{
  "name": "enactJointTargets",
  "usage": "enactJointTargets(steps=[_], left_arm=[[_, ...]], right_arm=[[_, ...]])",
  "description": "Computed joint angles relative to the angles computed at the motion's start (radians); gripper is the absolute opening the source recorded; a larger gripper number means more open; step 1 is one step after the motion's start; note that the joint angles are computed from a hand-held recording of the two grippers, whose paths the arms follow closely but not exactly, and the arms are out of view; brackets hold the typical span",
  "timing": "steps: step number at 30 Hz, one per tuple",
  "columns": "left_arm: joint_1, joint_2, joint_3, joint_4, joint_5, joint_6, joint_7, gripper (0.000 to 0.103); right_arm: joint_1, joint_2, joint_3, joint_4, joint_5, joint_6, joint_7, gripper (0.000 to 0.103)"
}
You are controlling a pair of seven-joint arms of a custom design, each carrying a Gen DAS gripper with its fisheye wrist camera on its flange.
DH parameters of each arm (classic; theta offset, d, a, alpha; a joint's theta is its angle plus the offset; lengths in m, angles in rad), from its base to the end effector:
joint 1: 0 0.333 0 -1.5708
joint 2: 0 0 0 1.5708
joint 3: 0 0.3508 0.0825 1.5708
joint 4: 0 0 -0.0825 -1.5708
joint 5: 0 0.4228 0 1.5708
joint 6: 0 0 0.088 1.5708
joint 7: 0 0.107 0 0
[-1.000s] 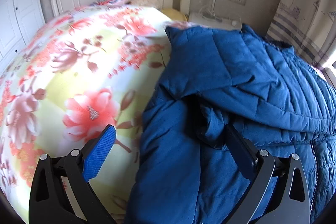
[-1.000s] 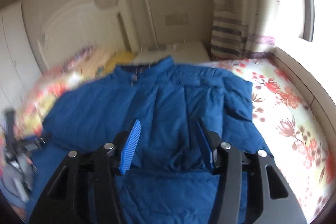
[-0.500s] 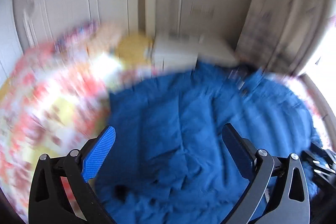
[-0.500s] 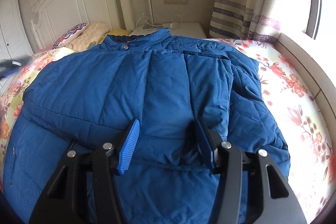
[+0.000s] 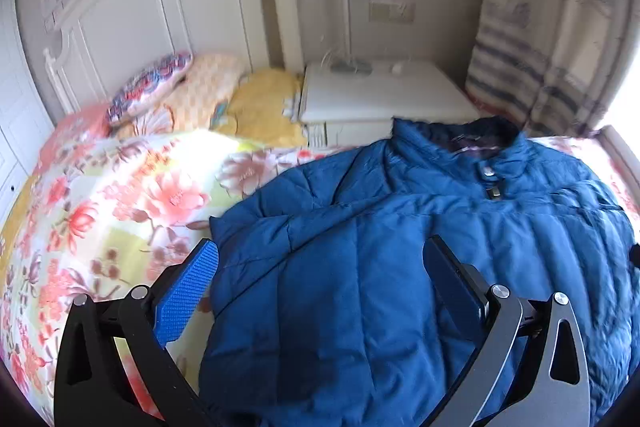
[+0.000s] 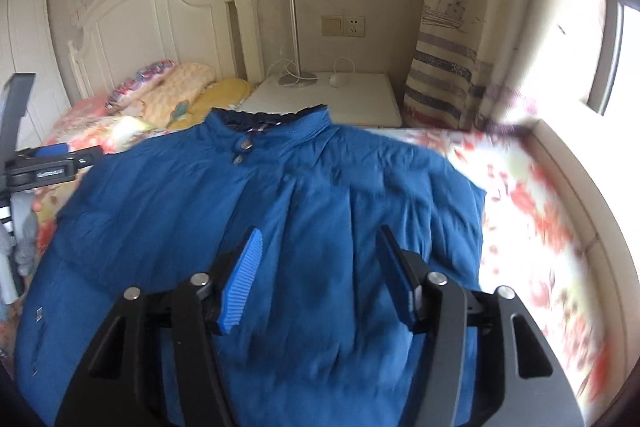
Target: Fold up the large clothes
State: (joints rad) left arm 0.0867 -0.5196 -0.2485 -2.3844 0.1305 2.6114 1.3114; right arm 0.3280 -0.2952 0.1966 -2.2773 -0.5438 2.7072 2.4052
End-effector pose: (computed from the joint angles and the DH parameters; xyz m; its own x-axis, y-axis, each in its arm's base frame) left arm 0.4582 -0.0969 0.6073 0.0228 -0.9972 -0.0709 -0.7281 0.0321 -0.6847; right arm 0.4484 0.2907 0.5686 0.1289 -0.9912 -0.0294 -0.6803 -0.0668 -0.7299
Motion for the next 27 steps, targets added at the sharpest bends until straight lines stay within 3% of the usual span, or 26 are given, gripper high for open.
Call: enactJointTargets(steps=[3, 6, 10, 13, 15, 19, 21, 23, 27], left_arm=[[0.012, 0.088, -0.017, 0.024, 0.029, -0.050, -0.015, 0.099], [0.011, 0.068, -0.012, -0.048, 0.057, 0.065, -0.042, 0.099], [0.003, 0.072, -0.005, -0.043, 0.048, 0.055, -0.035, 0.099], [0.012, 0.010, -0.018, -0.060, 0.057, 0.029, -0.073, 0.098], [-0.016, -0.074, -0.007, -0.112, 0.031, 0.066, -0.065, 0.098], [-0.077, -0.185, -0.031, -0.184, -0.005, 0.056, -0.009, 0.098], [-0.072, -0.184, -0.073, -0.199, 0.002, 0.033, -0.005, 0.098], [-0.040, -0.168, -0.122, -0.215, 0.032, 0.043, -0.035, 0.099], [-0.065, -0.148, -0.089, -0.224, 0.008, 0.059, -0.030, 0.099]], right_arm=[[0.015, 0.087, -0.020, 0.058, 0.046, -0.078, -0.071, 0.062], [0.003, 0.093, -0.021, 0.017, -0.003, 0.003, -0.032, 0.063], [0.011, 0.096, -0.037, 0.012, 0.023, 0.023, -0.054, 0.064], [0.008, 0.055, -0.026, 0.002, 0.034, 0.000, -0.024, 0.064], [0.001, 0.001, -0.007, -0.032, -0.003, 0.046, 0.013, 0.064], [0.005, -0.032, 0.044, -0.052, -0.056, 0.020, 0.020, 0.073], [0.020, 0.015, 0.051, -0.034, -0.052, -0.048, -0.001, 0.076], [0.022, 0.027, 0.044, -0.037, -0.072, -0.031, 0.022, 0.077], [0.038, 0.024, 0.030, -0.039, -0.065, -0.032, 0.022, 0.078]])
